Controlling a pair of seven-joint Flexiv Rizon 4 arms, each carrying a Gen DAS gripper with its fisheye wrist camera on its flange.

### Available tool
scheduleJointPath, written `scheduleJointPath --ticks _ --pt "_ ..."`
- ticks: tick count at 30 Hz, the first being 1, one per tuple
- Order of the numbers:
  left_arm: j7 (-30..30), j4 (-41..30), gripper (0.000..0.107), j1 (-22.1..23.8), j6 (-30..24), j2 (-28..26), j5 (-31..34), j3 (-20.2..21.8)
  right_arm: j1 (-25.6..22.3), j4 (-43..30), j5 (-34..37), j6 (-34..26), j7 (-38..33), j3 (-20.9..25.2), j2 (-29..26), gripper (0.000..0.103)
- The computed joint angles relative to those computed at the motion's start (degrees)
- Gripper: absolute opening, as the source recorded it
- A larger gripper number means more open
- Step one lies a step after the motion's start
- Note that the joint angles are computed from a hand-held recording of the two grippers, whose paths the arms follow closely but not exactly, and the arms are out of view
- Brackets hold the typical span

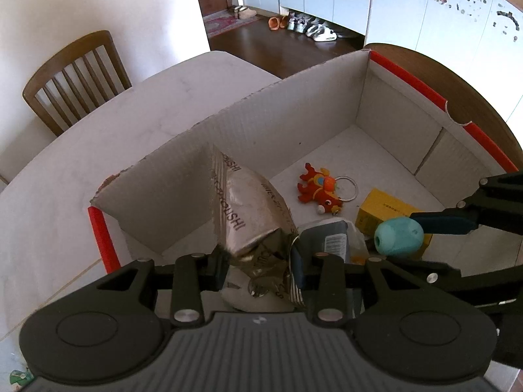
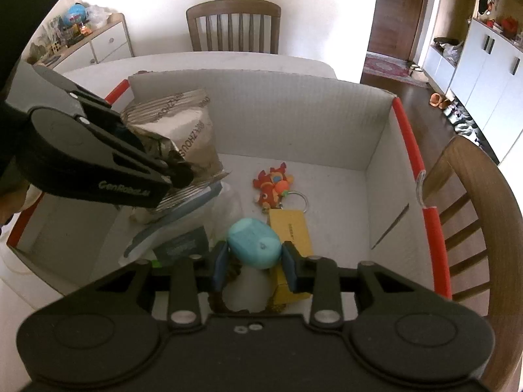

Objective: Organize objects
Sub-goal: 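Open the right gripper to drop the teal soap while the left releases the snack bag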

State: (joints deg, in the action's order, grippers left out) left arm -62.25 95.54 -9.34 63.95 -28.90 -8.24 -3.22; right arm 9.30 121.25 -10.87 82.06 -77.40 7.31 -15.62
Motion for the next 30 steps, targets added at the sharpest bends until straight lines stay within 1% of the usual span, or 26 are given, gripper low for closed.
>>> scheduleJointPath --ticks 2,5,7,9,17,19,22,26,27,30 --pt "-0.01 0.09 0.038 -0.01 0.03 0.01 -0.04 -0.10 -0.58 -0.31 0.75 -0.37 -0.97 0.75 -0.01 0.034" --pt "0.27 0.58 0.041 0.21 0.69 0.24 -0.44 -0.47 -0.52 -0.26 1.00 -0.56 -0.98 0.52 0.20 0.036" --pt "0.86 1.25 0.051 0.65 1.19 0.63 -1.16 -0.98 -0.69 -0.25 1.52 -0.79 -0.89 0.65 0.40 0.036" --pt "1.19 2.03 0.056 0.99 1.70 1.14 -1.97 -1.37 -0.85 -0.15 2.05 -0.91 -0.98 0.81 0.69 0.036" --pt "2.48 5.50 0.057 1.67 4.31 3.74 -4.27 -2.21 -0.97 0.82 3.28 0.20 -0.60 1.03 2.42 0.043" --pt "2.84 6.68 0.063 1.94 5.02 4.70 -5.18 -2.53 -1.29 0.99 4.11 0.39 -0.92 1.53 3.06 0.044" --pt "4.27 8.96 0.064 2.90 6.69 6.39 -7.58 -3.71 -0.37 2.11 2.78 1.55 0.08 0.54 4.34 0.047" --pt "5.96 11.87 0.066 3.80 8.71 8.70 -10.81 -4.75 -0.16 2.99 2.84 2.63 0.72 0.82 5.81 0.051" --pt "6.53 12.61 0.069 4.04 9.13 9.28 -11.77 -5.07 -0.20 3.11 3.05 2.79 0.79 0.98 6.12 0.052" --pt "10.20 15.39 0.069 5.21 11.19 11.28 -15.80 -6.82 -1.04 2.83 5.95 2.71 -0.69 2.66 7.01 0.058"
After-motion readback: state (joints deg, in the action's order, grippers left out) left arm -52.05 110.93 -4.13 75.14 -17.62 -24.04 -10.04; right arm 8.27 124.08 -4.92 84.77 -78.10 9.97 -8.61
